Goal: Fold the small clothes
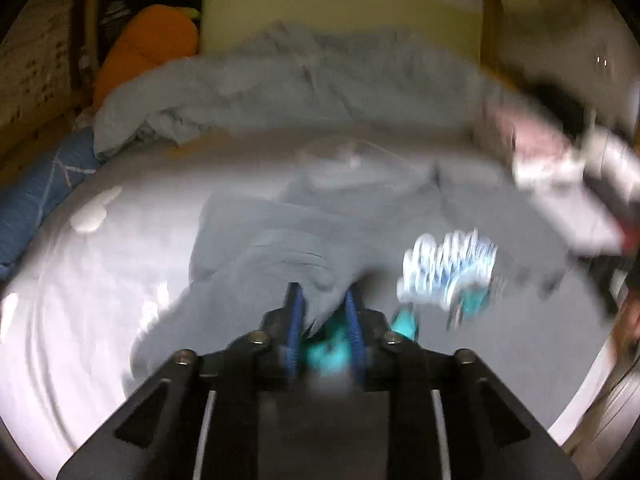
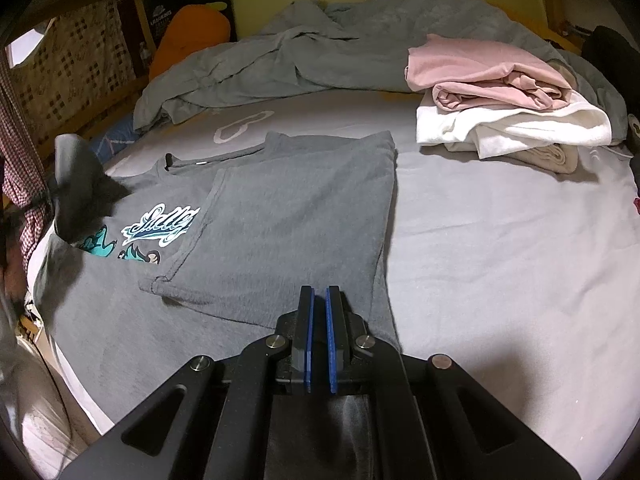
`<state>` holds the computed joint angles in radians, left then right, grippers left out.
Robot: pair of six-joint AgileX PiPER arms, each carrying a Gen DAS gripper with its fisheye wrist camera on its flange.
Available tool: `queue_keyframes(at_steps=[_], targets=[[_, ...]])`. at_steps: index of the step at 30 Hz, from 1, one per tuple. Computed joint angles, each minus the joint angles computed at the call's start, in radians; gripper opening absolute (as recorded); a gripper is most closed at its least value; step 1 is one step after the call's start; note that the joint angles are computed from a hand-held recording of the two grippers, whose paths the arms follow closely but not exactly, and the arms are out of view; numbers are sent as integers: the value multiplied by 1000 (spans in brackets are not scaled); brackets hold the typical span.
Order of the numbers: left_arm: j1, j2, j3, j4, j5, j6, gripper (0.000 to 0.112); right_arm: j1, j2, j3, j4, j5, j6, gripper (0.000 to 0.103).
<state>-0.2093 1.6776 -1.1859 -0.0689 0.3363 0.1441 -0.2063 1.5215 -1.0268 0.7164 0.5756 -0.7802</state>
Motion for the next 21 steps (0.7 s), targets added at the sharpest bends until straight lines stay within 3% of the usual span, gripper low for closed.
queue_keyframes(at_steps=[3, 5, 7, 9, 11, 15, 17, 19, 21], targets=[[45, -108, 116, -256, -90, 264, 30, -8, -7, -8, 26, 11, -32, 5], [95, -188, 158, -456, -106, 398, 64, -4, -18, -4, 41, 11, -46, 5], [162, -227, 174, -576, -114, 461, 69, 8, -27, -1, 41, 13, -41, 5], [242, -204, 139, -537, -95, 366, 68, 28, -33, -5, 41, 27, -36, 5], [332, -133, 56, -577, 13, 339, 63, 71, -41, -16, 34, 43, -18, 5], [500, 88, -139, -957, 413, 540, 63, 198, -47, -59, -15, 30, 68, 5], [537, 191, -218, -1075, 587, 560, 63, 257, -19, -112, -26, 54, 118, 5], [517, 225, -270, -1033, 616, 506, 63, 316, 30, -188, -38, 107, 170, 5], [440, 212, -296, -860, 508, 414, 63, 377, 63, -236, -60, 129, 218, 5]])
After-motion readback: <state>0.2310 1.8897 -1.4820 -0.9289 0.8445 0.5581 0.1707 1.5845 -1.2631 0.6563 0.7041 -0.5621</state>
